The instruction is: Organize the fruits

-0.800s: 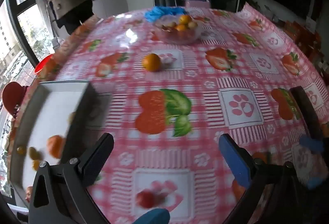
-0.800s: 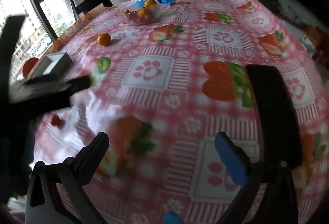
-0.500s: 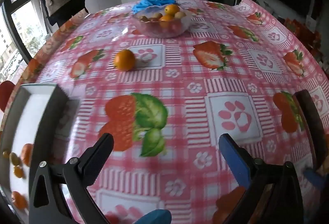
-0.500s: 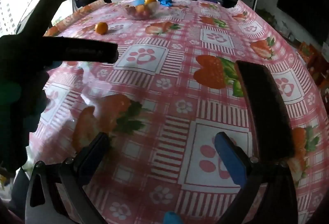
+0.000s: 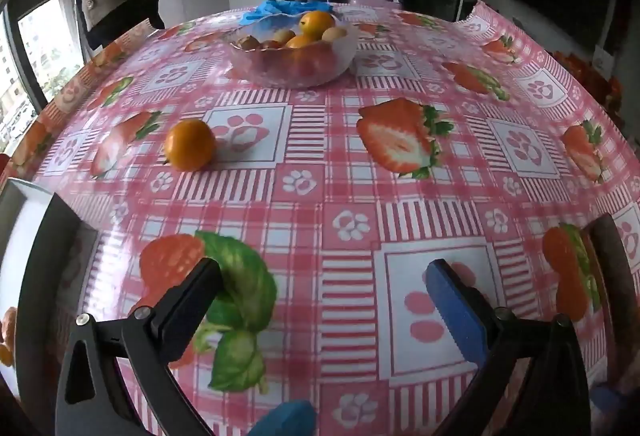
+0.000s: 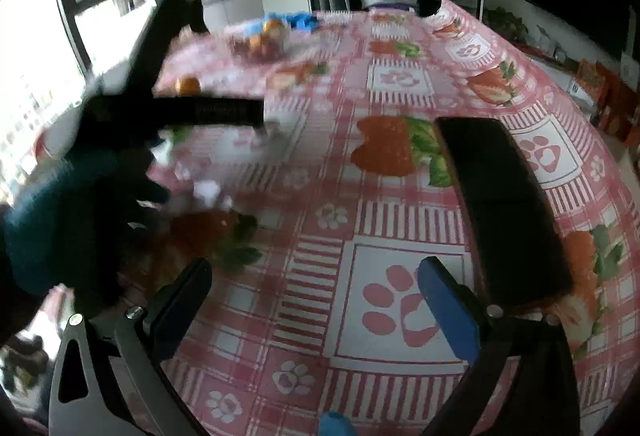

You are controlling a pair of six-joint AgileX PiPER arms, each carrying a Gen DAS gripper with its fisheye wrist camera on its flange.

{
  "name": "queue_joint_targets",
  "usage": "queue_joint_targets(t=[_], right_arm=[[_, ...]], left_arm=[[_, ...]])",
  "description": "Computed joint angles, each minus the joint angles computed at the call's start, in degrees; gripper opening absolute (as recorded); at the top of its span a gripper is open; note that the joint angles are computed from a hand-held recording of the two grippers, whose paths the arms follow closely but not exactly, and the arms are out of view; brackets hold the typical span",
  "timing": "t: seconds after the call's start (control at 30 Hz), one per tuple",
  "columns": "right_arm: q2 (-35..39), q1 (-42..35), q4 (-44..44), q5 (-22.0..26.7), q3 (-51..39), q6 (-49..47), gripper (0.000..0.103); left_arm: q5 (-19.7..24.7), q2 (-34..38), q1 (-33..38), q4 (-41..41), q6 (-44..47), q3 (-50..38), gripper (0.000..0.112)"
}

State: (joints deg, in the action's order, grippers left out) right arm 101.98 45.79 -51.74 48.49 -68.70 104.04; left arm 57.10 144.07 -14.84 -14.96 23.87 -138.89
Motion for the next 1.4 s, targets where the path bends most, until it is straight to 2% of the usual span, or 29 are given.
queue_joint_targets(t=[0.07,0.17,0.3,0.47,0.53,0.73,1.4], right_arm=[[-2.33,1.18,-3.13,2.44,2.41,5.76,0.103],[-4.04,1.41,-2.92,6.26,3.38,7.64,0.103],[-3.29,-0.72,0.34,5.26,1.63,3.53,0.103],[4.71,-5.04,10.49,2.61,-8.68,-13.88,0.103],[7.48,-6.48,12.21,2.17,-11.66,-16.51,0.103],[11.33,-6.27,11.01,6.16,-15.86,-17.68,0.103],[12.28,-6.19,10.45,6.86,-16.96,-18.06,0.103]], left_arm=[[-0.31,-0.06,-0.04,-0.20,-0.10,0.19,0.103],[0.74,0.68,-0.07,0.02,-0.40,-1.56,0.103],[1.45,1.24,-0.09,0.12,-0.62,-2.81,0.103],[2.00,1.62,-0.16,0.26,-0.84,-3.75,0.103],[2.15,1.75,-0.18,0.29,-0.90,-4.03,0.103],[2.49,2.13,-0.22,0.36,-1.03,-4.78,0.103],[3.12,2.68,-0.29,0.45,-1.28,-6.01,0.103]])
